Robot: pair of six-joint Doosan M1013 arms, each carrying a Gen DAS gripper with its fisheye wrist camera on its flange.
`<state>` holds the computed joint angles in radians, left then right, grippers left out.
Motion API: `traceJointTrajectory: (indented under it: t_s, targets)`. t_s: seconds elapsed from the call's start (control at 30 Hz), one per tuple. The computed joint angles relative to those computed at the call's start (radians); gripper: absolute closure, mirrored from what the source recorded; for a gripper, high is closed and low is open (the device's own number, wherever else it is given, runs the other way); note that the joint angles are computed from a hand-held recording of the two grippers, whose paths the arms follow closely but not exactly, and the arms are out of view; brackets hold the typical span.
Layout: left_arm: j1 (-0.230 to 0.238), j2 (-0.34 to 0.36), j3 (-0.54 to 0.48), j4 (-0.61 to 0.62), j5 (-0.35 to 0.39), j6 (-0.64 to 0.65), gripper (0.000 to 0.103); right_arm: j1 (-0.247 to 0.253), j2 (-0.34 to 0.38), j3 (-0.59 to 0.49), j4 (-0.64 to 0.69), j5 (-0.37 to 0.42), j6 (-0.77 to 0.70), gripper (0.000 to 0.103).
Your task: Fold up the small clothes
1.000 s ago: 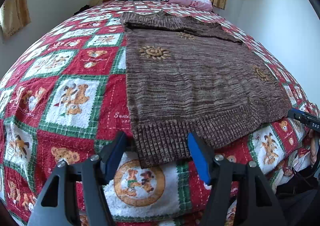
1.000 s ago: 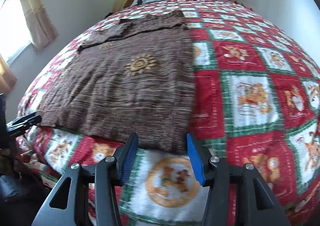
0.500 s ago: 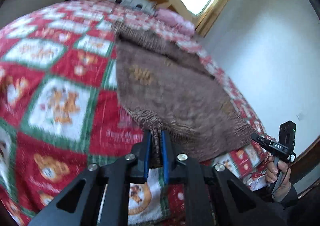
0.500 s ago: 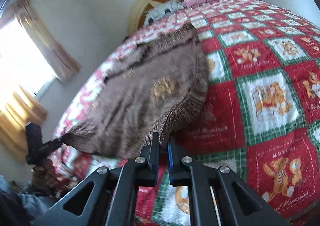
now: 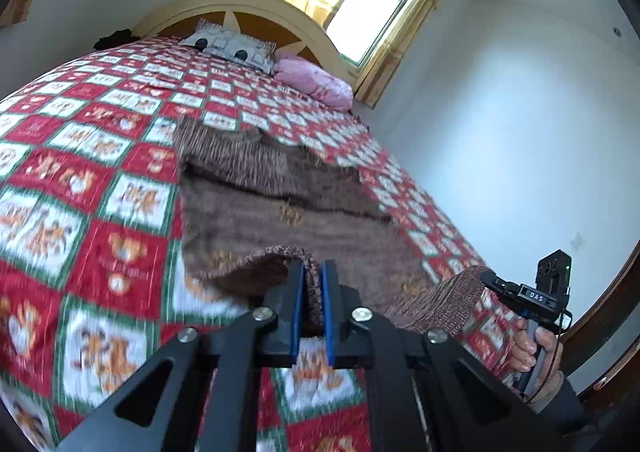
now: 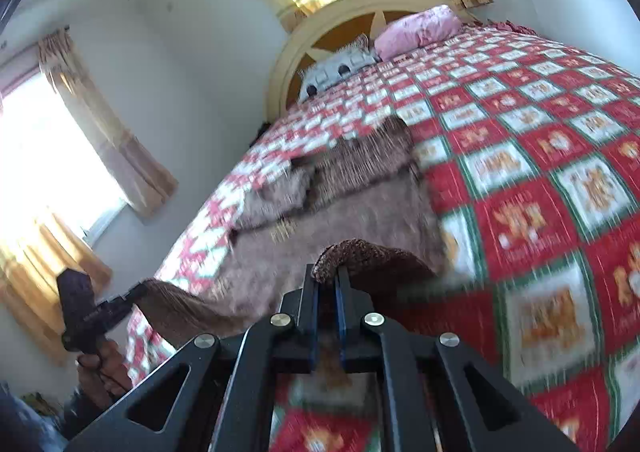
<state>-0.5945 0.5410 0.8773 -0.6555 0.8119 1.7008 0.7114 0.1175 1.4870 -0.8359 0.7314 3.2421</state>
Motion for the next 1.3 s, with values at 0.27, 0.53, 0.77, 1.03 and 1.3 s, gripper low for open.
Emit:
traceJointTrajectory:
  t_s: [0.27,0.53,0.77,1.03,1.3]
  targets:
    - [0.025,0.092,-0.162,0.015,0.034,-0.071,0.098,-0.082,0.034,-0.065,0.06,-0.081,-0.042,0.097]
    - [0.046,0.224,-0.394,0.033,0.11,-0.141,0.1,-0.141,0.084,-0.148,0.161,-0.076,-0.179,0.097]
    - [0.023,0.209,-0.367,0.152,0.199,-0.023,0.061,-0.146,0.101,-0.164,0.202,-0.035,-0.242,0.097]
    - [-0.014,0.09,-0.142,0.319,0.237,0.13,0.014,-0.139,0.096,-0.151,0.206,-0.023,-0.252,0.097]
    - [-0.013,0.179,-0.25,0.265,0.44,-0.021,0.069,-0.125,0.104,-0.161,0.215,-0.018,-0.274,0.097]
